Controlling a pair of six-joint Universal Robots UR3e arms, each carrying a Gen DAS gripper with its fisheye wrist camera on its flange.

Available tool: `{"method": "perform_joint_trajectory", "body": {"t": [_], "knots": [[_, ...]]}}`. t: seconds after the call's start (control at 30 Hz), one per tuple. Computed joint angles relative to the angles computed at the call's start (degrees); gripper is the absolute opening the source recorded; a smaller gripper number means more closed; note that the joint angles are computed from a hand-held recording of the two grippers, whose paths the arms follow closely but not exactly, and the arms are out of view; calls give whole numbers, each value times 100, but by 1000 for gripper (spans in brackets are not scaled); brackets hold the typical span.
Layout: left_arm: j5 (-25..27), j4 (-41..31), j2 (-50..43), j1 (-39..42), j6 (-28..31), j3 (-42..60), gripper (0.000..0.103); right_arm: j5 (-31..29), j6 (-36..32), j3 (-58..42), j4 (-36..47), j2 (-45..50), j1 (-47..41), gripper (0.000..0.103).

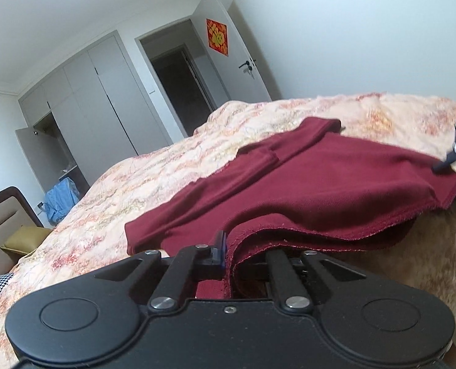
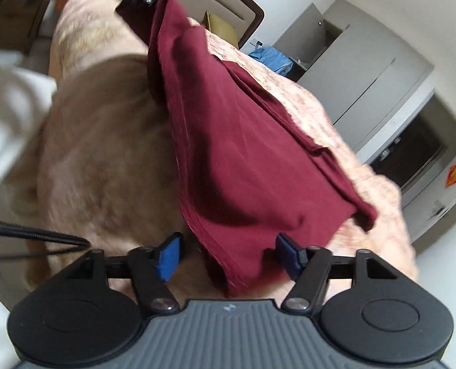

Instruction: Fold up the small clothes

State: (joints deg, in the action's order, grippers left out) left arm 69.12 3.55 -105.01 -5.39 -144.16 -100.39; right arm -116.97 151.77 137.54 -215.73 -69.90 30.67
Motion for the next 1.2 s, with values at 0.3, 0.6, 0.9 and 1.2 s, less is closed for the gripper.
{"method": "perform_joint_trajectory", "body": {"t": [0.3, 0.6, 0.9, 1.2], "knots": [[-746, -34, 572, 419, 223, -456, 5, -709, -433, 446, -1090, -335, 240, 6], [-2246, -1933, 3096, 1544, 880, -1687, 5, -1549, 472, 625, 944, -2935, 1318, 4], [-3135, -6594, 4408, 2432, 2415, -485, 5, -1742, 2453, -628, 6379, -5496, 2595, 4], [-1903, -5586, -65, 900, 621, 4194, 7, 2902, 263, -901, 5962, -6184, -2765, 5]]}}
